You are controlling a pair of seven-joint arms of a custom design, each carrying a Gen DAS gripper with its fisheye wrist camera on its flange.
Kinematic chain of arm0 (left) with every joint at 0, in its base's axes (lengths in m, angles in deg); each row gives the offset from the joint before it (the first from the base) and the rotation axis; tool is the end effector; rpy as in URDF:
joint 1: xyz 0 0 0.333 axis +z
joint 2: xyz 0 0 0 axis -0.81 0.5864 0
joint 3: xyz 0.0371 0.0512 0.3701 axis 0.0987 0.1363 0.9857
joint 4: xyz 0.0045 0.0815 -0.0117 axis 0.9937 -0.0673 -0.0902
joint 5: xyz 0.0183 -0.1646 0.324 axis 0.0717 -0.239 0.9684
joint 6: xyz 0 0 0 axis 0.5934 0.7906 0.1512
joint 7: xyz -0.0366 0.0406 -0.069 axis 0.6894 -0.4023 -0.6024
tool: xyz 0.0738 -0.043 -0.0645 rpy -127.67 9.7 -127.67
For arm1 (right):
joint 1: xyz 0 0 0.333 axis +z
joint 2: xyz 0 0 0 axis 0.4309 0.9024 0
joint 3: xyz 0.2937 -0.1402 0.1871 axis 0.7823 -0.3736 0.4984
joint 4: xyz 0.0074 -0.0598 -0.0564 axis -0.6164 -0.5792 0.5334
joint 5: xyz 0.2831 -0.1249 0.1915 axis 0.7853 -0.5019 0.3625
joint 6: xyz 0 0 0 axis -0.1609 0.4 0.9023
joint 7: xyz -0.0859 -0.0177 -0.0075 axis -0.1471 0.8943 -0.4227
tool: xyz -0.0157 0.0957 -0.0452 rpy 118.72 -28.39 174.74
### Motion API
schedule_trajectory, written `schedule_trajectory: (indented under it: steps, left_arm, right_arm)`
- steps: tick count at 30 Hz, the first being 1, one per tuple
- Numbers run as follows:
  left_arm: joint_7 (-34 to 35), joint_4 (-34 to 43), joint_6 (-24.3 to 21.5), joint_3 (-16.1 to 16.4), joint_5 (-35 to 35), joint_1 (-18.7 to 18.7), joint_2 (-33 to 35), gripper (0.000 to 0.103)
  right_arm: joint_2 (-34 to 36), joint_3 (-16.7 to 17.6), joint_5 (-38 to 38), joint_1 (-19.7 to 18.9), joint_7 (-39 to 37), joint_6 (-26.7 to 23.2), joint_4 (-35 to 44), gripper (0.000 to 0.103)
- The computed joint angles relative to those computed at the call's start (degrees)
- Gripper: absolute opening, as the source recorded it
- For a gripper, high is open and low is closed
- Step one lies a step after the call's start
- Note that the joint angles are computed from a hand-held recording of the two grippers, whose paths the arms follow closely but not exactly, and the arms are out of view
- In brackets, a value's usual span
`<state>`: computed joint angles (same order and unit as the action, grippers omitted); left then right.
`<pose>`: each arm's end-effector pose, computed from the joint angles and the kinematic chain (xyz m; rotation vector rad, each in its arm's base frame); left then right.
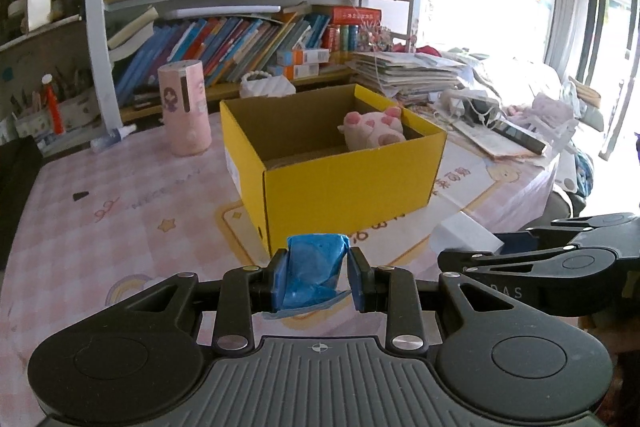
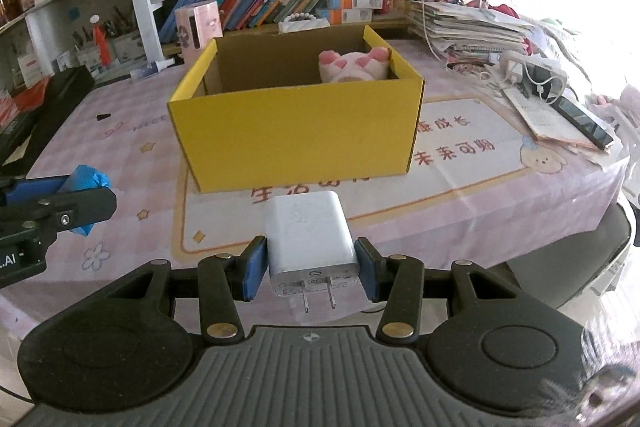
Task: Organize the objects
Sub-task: 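Carry the blue object in the left tool and the charger in the right tool toward the yellow box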
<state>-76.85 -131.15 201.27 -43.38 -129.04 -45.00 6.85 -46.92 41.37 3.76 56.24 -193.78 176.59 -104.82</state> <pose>0.6308 -0.0172 0.4479 -0.7893 2.4671 -1.2944 0.5046 0.3177 0.4302 -1.1904 2.2248 -0.9481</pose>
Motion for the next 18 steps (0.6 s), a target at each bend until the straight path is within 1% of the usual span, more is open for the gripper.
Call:
schedule_trajectory:
  steps: [8,14,18]
  left_arm:
    - [-0.74,2.64,4.11,-1.61,-1.71,-1.92,1.64,0.029]
    - [0.00,6.52,8.72,-3.50,-4.95,-3.56,3.83,0.029]
    - [-2.27,10.32,12.51,-4.79,-5.02,-5.12,6.15,0.029]
  right_arm:
    - [-0.52,-1.53,-3.29,-2.63,-1.36,3.41,-0.14,0.045]
    - [-1.15,-2.78,-10.55,-5.09,-0.55,5.47,0.59,0.045]
    - [-0.86,-3.58,-15.71,-7.63,-0.68,8.18,2.06,0.045]
